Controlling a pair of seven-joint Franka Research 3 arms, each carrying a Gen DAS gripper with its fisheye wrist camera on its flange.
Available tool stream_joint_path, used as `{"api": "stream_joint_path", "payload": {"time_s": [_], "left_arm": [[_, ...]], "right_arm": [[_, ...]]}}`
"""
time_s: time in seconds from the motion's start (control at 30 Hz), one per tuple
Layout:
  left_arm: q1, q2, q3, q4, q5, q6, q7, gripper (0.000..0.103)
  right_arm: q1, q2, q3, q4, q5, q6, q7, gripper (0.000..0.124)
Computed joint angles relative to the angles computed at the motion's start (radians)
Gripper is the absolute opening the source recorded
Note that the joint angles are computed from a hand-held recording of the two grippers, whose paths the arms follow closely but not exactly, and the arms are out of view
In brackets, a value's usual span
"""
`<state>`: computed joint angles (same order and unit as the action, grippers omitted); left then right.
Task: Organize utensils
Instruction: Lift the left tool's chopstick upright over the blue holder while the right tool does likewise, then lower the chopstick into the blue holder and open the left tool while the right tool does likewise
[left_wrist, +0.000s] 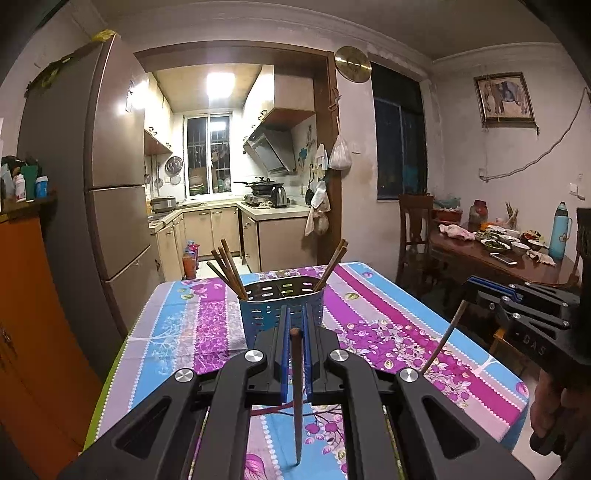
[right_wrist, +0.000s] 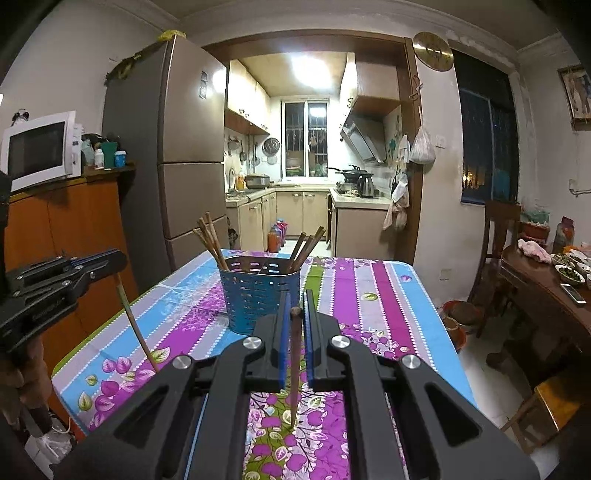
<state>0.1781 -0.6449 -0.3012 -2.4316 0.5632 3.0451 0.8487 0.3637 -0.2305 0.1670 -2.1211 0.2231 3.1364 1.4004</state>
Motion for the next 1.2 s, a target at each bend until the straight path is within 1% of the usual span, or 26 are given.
{"api": "stream_joint_path", "payload": {"time_s": [0.07,0.13,0.17,0.4,0.6,0.67,0.77,0.83,0.93,0.97,1.07,1.1,1.13,1.17,1.2], "left_arm": [[0.025,0.009,-0.021,0.012,0.012,-0.003,-0.009,0.008],[0.046,0.015,-0.039,0.022,0.028,-0.007,-0.021,0.008],[0.047,0.019,-0.04,0.026,0.032,-0.008,-0.024,0.008],[0.053,0.03,-0.042,0.037,0.061,-0.01,-0.042,0.008],[0.062,0.027,-0.049,0.034,0.081,-0.004,-0.061,0.008],[0.064,0.027,-0.051,0.036,0.085,-0.005,-0.066,0.008],[0.06,0.029,-0.047,0.038,0.088,-0.008,-0.068,0.008],[0.072,0.027,-0.054,0.04,0.096,-0.003,-0.075,0.008],[0.06,0.048,-0.036,0.071,0.097,0.003,-0.056,0.008],[0.058,0.062,-0.031,0.093,0.098,0.007,-0.046,0.008],[0.072,0.121,-0.027,0.189,0.106,0.022,-0.021,0.008],[0.076,0.145,-0.027,0.227,0.107,0.025,-0.015,0.008],[0.076,0.184,-0.024,0.283,0.104,0.029,-0.006,0.008],[0.069,0.224,-0.016,0.338,0.099,0.034,0.004,0.008],[0.073,0.245,-0.019,0.37,0.102,0.034,0.001,0.008]], "right_arm": [[-0.042,0.014,0.034,0.023,-0.039,-0.017,0.035,0.005],[-0.061,0.026,0.049,0.041,-0.072,-0.029,0.062,0.005],[-0.057,0.028,0.045,0.041,-0.076,-0.031,0.065,0.005],[-0.101,0.049,0.076,0.071,-0.191,-0.051,0.159,0.005],[-0.105,0.064,0.075,0.095,-0.264,-0.069,0.215,0.005],[-0.115,0.067,0.084,0.101,-0.303,-0.073,0.247,0.005],[-0.111,0.072,0.078,0.111,-0.333,-0.081,0.267,0.005],[-0.107,0.077,0.076,0.121,-0.352,-0.085,0.276,0.005],[-0.072,0.092,0.052,0.15,-0.328,-0.083,0.238,0.005],[-0.047,0.1,0.034,0.165,-0.293,-0.082,0.202,0.005],[0.022,0.136,-0.016,0.245,-0.152,-0.072,0.06,0.005],[0.026,0.158,-0.018,0.29,-0.135,-0.073,0.044,0.005],[0.045,0.177,-0.029,0.331,-0.062,-0.07,-0.02,0.005],[0.074,0.199,-0.046,0.376,0.038,-0.07,-0.108,0.005],[0.067,0.232,-0.038,0.439,0.068,-0.077,-0.13,0.005]]}}
